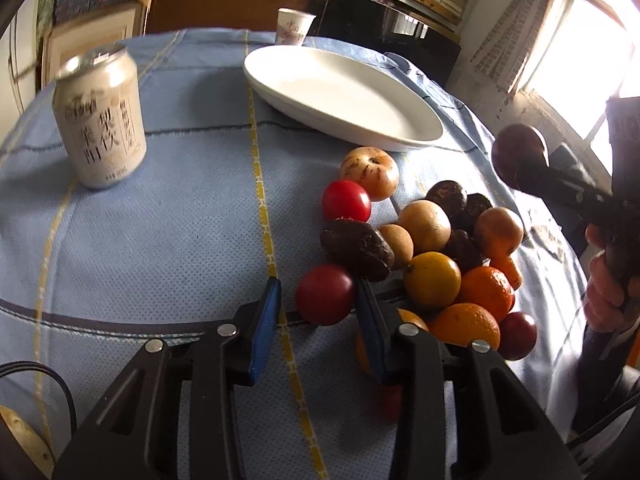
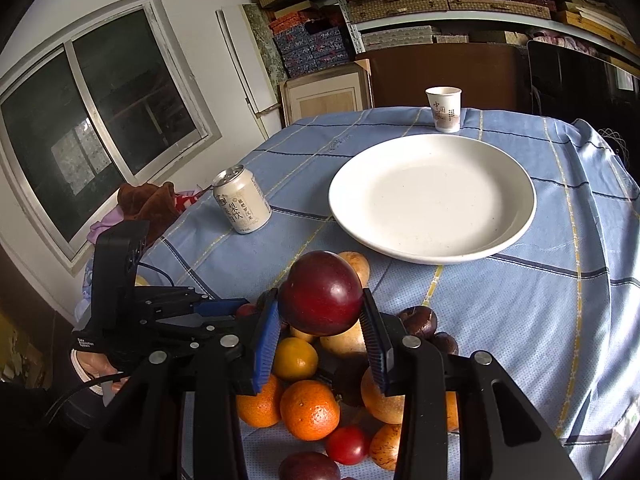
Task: Organize fruits
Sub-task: 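Grasp a red cherry tomato with the left tool while the right tool lifts the plum, then carry tomato and plum over the white plate and open both tools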
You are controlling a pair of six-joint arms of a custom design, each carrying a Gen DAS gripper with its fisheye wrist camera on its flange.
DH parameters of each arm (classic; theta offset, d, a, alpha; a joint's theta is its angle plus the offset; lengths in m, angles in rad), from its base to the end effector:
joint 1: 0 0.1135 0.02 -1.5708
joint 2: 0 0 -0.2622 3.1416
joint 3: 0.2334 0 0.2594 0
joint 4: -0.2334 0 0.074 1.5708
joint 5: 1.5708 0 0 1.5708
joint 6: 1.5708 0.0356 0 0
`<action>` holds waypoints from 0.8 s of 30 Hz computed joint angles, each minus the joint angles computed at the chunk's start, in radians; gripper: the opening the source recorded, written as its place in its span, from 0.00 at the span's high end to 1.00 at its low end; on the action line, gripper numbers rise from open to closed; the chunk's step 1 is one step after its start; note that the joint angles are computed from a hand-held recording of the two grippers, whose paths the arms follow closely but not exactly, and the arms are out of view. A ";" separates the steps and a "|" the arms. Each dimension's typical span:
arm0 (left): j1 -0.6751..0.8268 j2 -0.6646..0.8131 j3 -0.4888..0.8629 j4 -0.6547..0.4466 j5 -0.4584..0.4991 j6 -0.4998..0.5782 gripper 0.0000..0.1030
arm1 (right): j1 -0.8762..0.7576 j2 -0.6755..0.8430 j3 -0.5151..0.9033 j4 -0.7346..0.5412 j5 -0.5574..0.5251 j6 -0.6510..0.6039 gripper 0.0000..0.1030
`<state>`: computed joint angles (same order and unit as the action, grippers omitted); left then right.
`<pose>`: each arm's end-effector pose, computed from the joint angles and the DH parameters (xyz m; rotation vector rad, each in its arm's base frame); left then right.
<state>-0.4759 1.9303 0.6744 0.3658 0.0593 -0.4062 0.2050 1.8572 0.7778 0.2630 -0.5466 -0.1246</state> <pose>0.2803 -0.1468 0.0524 0.1140 2.5114 -0.4475 0.3267 0.0868 0.0947 -0.6362 2.2514 0.6883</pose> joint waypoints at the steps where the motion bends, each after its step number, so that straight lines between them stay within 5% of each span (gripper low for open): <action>1: 0.007 0.003 0.008 -0.007 0.009 -0.012 0.64 | 0.000 0.002 0.001 0.000 0.001 0.001 0.62; 11: -0.050 -0.005 0.037 -0.058 -0.106 -0.028 0.73 | 0.000 0.003 -0.010 0.038 0.030 0.009 0.62; 17: -0.032 -0.149 -0.001 -0.076 -0.178 -0.028 0.73 | -0.052 0.072 0.072 0.046 0.007 0.114 0.62; 20: -0.013 -0.151 0.092 -0.132 -0.161 0.019 0.73 | -0.049 0.136 0.173 0.023 0.073 0.150 0.62; 24: 0.006 0.015 0.393 -0.291 -0.112 0.083 0.73 | -0.040 0.304 0.437 -0.159 0.173 0.164 0.62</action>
